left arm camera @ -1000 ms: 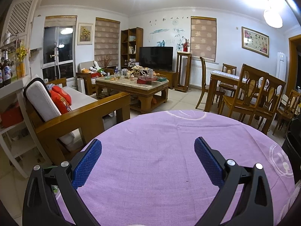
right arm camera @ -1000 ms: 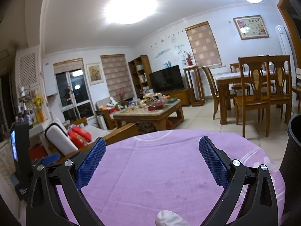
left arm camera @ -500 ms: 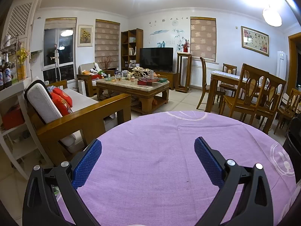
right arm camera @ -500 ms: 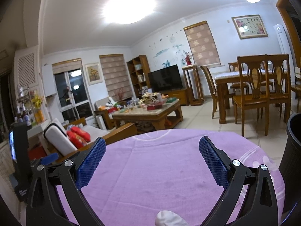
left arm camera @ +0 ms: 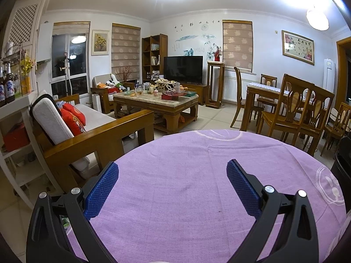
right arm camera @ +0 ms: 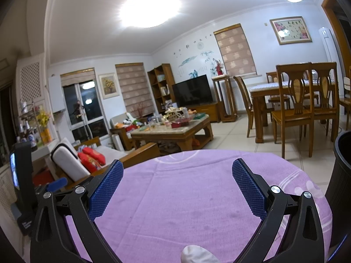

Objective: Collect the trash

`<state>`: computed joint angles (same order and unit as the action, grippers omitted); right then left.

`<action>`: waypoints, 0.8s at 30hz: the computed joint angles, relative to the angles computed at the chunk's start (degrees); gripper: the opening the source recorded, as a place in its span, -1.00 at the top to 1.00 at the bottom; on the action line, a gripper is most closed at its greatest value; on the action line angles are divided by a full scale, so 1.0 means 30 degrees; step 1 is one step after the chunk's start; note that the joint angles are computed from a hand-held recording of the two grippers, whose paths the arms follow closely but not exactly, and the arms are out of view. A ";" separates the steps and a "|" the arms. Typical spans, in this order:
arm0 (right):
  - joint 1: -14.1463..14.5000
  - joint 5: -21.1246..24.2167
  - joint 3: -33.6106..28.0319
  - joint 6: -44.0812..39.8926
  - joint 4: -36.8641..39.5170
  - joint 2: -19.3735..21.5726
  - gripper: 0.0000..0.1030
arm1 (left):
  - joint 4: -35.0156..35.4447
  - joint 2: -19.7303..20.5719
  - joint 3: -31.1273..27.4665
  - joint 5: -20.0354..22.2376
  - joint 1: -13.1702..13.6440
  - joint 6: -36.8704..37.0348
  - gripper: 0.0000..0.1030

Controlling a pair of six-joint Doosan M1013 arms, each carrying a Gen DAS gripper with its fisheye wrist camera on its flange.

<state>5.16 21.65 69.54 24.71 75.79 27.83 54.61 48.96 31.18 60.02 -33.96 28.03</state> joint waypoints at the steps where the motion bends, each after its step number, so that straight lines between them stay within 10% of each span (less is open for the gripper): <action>1: -0.0009 0.0004 0.0012 -0.0029 0.0022 -0.0008 -0.90 | 0.0000 0.0000 0.0000 0.0000 0.0000 0.0000 -0.90; 24: -0.0028 0.0025 0.0124 0.0013 -0.0011 -0.0058 -0.90 | -0.0075 -0.0388 0.0520 -0.0154 0.0384 -0.0170 -0.90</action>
